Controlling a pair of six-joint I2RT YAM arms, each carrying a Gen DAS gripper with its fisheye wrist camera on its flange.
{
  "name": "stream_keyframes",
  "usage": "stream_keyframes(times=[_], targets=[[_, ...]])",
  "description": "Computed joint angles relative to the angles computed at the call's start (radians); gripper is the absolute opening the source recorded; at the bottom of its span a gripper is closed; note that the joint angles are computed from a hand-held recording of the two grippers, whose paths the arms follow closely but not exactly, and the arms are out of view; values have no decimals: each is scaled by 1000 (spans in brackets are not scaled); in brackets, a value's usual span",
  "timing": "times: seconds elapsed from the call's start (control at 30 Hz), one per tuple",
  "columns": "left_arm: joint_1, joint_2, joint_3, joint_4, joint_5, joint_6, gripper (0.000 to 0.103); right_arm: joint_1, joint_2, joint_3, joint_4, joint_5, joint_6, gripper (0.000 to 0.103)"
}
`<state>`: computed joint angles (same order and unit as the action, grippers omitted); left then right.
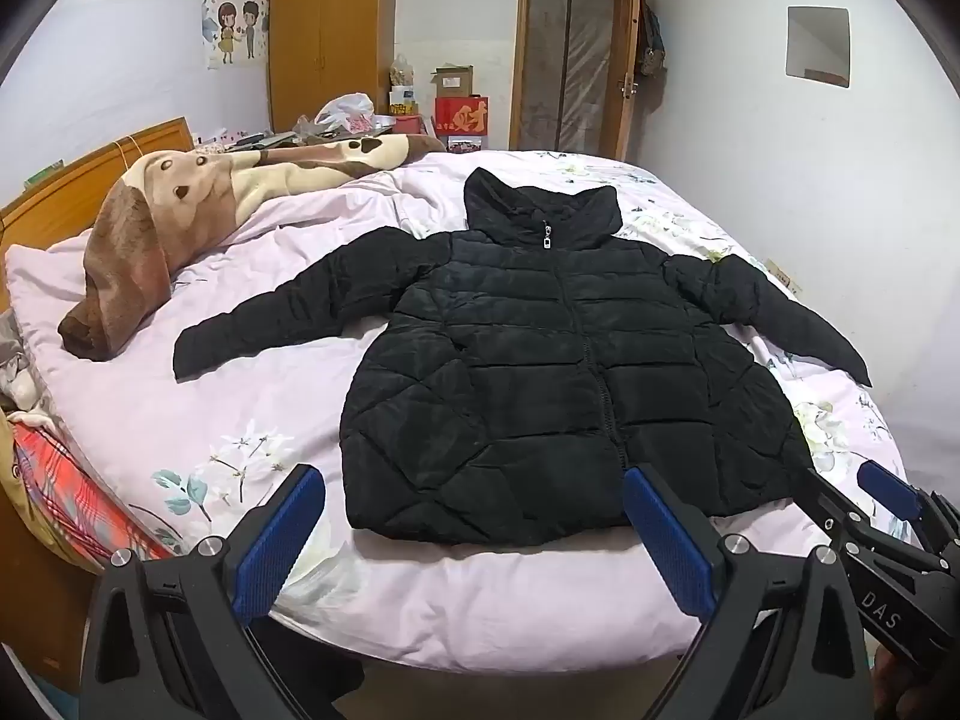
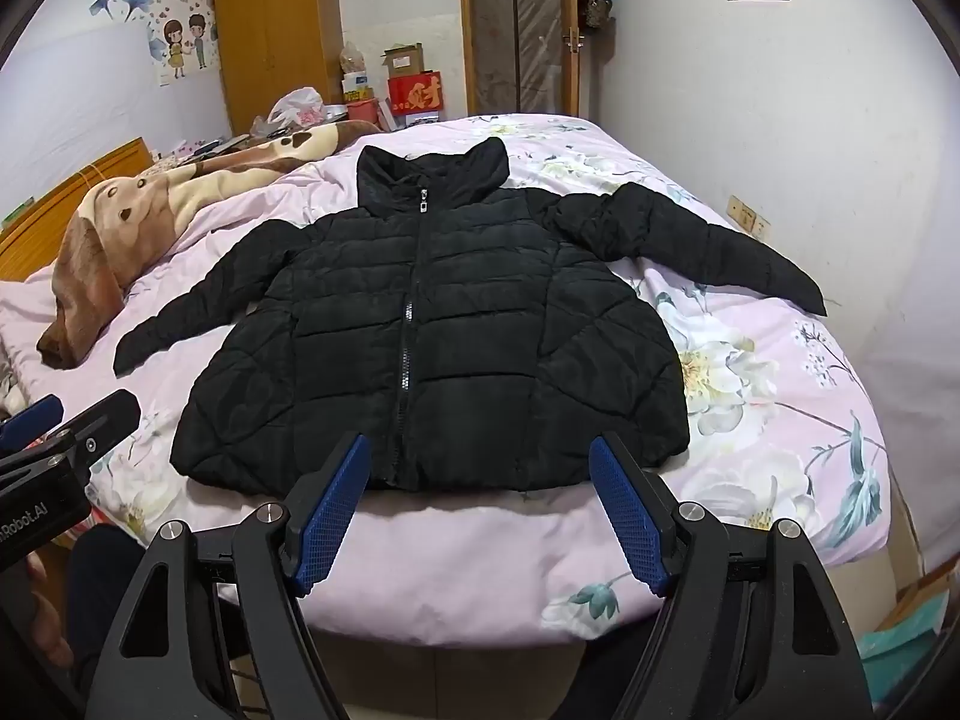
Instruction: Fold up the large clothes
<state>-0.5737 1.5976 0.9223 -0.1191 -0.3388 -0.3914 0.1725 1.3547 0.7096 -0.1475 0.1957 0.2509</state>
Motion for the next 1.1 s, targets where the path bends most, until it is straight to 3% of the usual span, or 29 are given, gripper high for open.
stream_keyframes(times=[0.2, 0.37, 0.77, 1.1], targets=[[-6, 22, 5, 2, 13, -16, 101, -3, 7, 2, 0, -6, -5, 75], [52, -5, -32, 55, 135, -32, 101, -13, 17, 10, -1, -19, -18, 76], [27, 32, 44, -66, 25, -32, 101, 7, 40, 15, 36, 13, -41, 75], [38, 25, 37, -68, 50, -30, 101, 0, 35, 16, 40, 15, -42, 76]])
